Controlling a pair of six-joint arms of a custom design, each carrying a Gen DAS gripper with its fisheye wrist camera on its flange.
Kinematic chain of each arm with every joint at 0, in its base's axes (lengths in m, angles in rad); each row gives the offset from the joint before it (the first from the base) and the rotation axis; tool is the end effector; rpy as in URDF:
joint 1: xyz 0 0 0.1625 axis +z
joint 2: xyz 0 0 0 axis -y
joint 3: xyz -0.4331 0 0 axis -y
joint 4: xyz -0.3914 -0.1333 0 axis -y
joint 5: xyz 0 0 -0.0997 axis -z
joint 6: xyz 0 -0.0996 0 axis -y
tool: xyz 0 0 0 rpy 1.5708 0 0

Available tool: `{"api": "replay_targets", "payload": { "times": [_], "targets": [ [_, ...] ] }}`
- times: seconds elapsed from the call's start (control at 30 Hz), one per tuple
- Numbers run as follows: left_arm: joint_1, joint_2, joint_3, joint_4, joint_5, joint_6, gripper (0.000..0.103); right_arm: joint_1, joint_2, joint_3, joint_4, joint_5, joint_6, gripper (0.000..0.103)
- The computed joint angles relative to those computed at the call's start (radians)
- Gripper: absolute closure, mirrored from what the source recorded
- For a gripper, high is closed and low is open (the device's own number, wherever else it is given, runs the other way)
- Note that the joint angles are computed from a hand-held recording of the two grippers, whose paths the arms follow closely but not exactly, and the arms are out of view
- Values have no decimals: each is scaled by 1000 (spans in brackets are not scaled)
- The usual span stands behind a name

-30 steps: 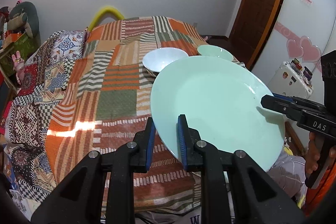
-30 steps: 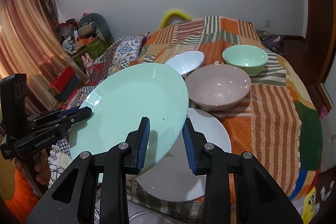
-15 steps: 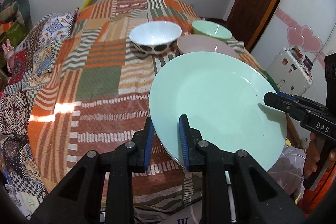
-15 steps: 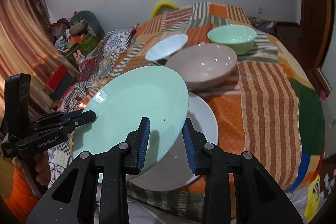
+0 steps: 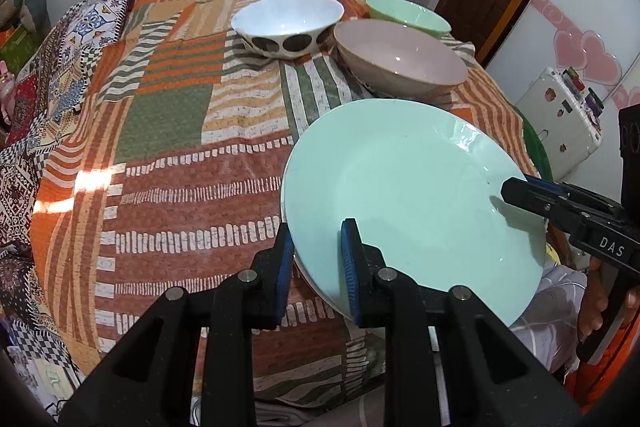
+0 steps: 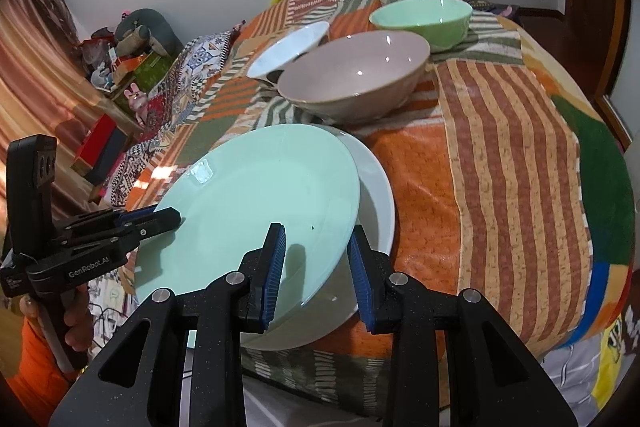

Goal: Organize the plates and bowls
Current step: 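Lift the mint green plate with both grippers and carry it over the white plate, then lower the mint green plate onto the white plate and open both grippers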

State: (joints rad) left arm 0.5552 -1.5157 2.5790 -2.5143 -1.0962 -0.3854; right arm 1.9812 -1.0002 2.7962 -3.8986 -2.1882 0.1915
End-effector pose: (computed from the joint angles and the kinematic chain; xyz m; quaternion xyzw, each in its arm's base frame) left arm -0.1628 -0.3114 0.1530 0.3141 0.9181 -0.1068 0.2169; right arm 0.1785 -0.2207 0.1260 0.0211 -0.9225 0.3260 0.2058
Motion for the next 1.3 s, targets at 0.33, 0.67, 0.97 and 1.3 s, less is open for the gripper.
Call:
{"api": "replay_targets", "payload": {
  "times": [0.33, 0.67, 0.97, 1.3],
  "targets": [
    [21, 65, -17, -19, -6, 14, 81, -54, 3, 20, -25, 42, -9, 74],
    [27, 90, -24, -21, 8, 21, 81, -73, -4, 20, -8, 61, -8, 73],
    [14, 111, -27, -4, 57, 17, 80, -50, 7, -9, 38, 31, -24, 73],
    [22, 114, -19, -22, 61, 33, 80, -41, 5, -20, 51, 5, -29, 72]
  ]
}}
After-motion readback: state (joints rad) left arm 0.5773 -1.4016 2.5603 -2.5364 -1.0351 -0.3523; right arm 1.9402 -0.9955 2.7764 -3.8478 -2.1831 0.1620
